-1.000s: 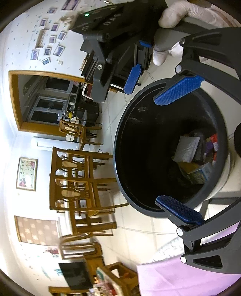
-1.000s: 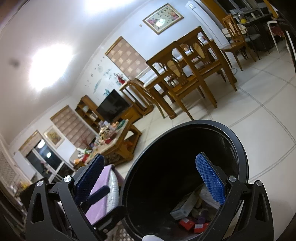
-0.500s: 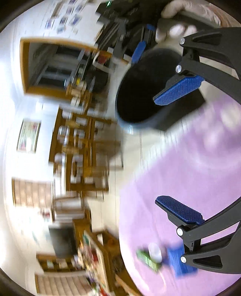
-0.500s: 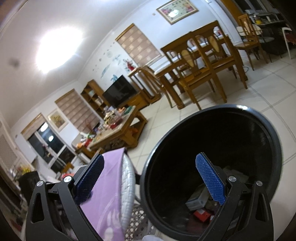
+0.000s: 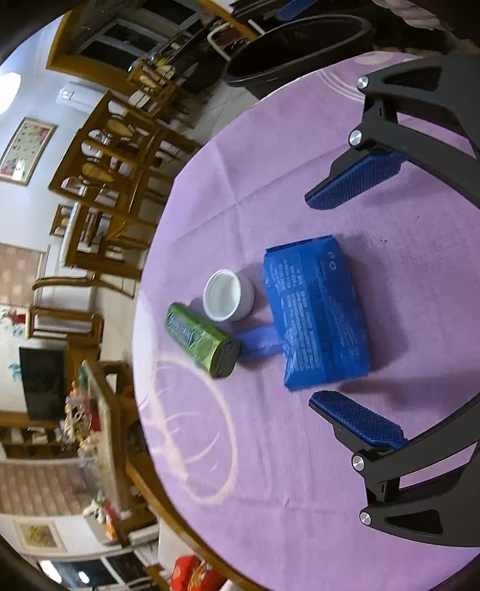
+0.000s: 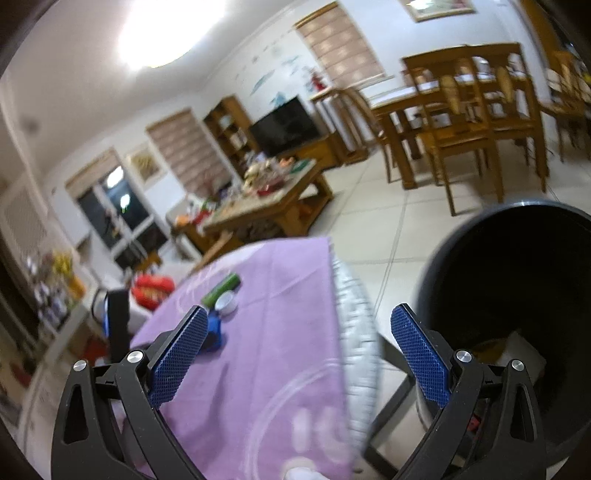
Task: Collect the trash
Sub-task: 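Grasp the blue packet with the left tool while the right tool grasps the white bottle cap, then carry the blue packet and white cap over the bin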
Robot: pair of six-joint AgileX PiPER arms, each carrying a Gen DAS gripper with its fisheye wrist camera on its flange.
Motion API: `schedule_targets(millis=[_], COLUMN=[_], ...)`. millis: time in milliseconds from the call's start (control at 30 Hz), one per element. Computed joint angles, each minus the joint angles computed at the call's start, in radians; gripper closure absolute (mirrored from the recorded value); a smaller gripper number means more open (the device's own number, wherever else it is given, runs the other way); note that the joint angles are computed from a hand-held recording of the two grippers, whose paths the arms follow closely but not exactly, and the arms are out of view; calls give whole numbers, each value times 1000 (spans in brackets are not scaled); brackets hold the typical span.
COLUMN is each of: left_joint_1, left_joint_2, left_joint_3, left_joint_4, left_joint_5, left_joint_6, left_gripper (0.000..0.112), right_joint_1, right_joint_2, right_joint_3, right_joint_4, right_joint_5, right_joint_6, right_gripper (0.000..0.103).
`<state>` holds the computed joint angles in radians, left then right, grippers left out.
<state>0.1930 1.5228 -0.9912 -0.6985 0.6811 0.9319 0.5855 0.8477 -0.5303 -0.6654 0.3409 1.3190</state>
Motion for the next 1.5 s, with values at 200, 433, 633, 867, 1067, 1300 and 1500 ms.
schedule_targets(millis=[200,433,633,867,1067,1300,1500], left_joint_1=[69,235,248,297,295,302,323], left_joint_2=[23,29,42,51,41,40,42], left_joint_3=[-11,-6,-50,-67,-60,-62,-68], left_joint_4=[-113,-195,-154,-174,-179,-187,-219], left_joint_5=[61,137,154,170,172,178,192], left_joint_6=[129,206,138,140,154,161,175], left_gripper=[42,44,43,43,43,43,43], right_joint_1=[148,105,93,85,73,44,22], right_joint_2=[348,681,971,1145,1188,1115,898], right_joint_3=[-296,-598,-893,-1060,-1087,-985,-736], right_joint_4=[-15,293,422,425,407,474,618], right_joint_5=[94,77,206,265,230,160,1], right_joint_6=[-69,-516,-719,-770,-742,-779,-842], right_gripper=[6,6,18,42,63,66,66])
